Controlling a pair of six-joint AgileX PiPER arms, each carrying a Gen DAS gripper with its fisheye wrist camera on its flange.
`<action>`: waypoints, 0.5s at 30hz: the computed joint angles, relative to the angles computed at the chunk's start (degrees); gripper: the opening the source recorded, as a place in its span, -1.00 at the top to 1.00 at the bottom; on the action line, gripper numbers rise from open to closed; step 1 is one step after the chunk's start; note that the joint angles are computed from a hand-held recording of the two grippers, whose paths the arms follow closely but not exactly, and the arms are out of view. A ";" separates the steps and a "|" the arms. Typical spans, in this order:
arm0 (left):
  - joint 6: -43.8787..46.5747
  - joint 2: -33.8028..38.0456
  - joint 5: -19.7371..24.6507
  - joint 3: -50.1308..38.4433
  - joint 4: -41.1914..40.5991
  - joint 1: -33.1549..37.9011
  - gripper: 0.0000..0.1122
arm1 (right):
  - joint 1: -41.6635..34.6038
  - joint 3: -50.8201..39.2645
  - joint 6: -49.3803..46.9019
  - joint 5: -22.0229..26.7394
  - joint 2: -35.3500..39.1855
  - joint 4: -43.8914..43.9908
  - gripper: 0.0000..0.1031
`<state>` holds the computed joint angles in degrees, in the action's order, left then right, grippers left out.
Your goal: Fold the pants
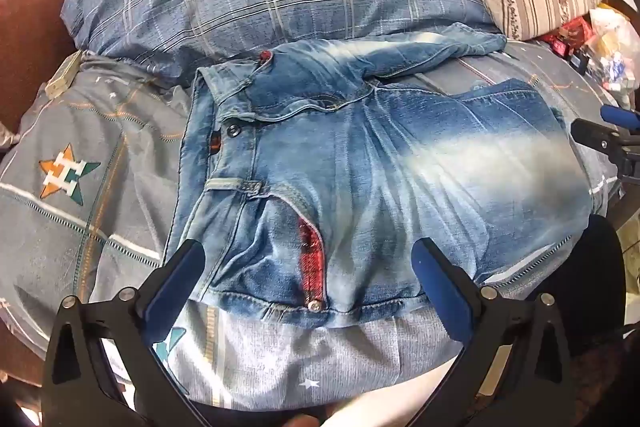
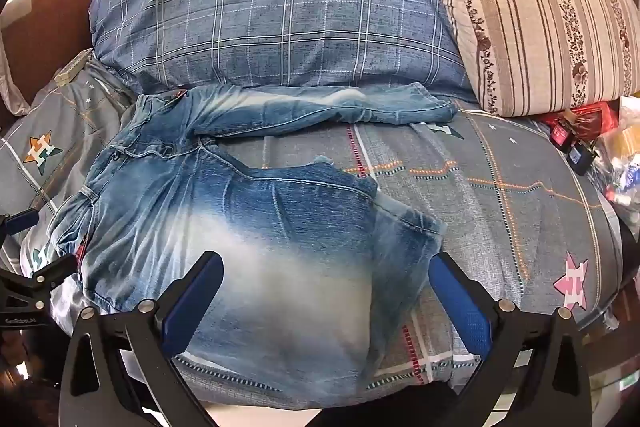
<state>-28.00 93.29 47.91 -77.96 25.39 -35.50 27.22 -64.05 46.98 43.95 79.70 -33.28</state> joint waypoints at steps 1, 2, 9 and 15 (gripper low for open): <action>0.17 0.25 -0.36 -0.11 -0.31 0.01 -0.84 | 0.27 0.25 0.75 -0.29 -0.10 -0.39 -0.99; -1.11 -1.79 -2.11 2.06 0.08 0.28 -0.84 | 0.56 0.42 1.25 -0.36 -0.14 -0.59 -0.99; 1.48 -4.57 -1.26 4.25 -2.70 -0.19 -0.84 | -0.30 1.65 -3.58 0.28 -2.12 1.49 -0.99; 1.83 -5.51 -0.94 4.59 -3.17 -1.17 -0.84 | 1.94 2.61 -1.95 2.90 -3.38 -0.53 -0.99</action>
